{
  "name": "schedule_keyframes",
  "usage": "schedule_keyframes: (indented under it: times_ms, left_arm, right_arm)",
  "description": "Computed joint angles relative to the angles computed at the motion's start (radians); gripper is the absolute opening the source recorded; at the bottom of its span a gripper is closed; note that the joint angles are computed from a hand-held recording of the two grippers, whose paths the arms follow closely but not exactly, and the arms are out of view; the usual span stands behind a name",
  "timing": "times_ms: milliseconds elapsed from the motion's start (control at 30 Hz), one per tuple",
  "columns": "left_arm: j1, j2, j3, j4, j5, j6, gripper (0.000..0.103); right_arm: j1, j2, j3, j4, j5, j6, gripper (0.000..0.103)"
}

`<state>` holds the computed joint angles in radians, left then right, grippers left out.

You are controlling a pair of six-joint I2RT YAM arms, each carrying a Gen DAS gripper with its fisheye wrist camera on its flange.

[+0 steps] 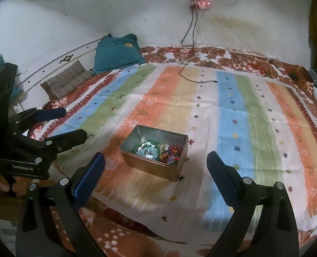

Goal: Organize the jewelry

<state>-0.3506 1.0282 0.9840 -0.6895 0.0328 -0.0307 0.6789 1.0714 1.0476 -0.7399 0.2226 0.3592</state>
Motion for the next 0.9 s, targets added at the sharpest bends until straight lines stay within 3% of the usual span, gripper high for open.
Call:
schedule_keyframes:
  times_ms: [900]
  left_arm:
    - [-0.01, -0.022, -0.006, 0.019, -0.013, 0.008, 0.097]
  right_arm:
    - [0.055, -0.032, -0.028, 0.039, 0.052, -0.008, 0.097]
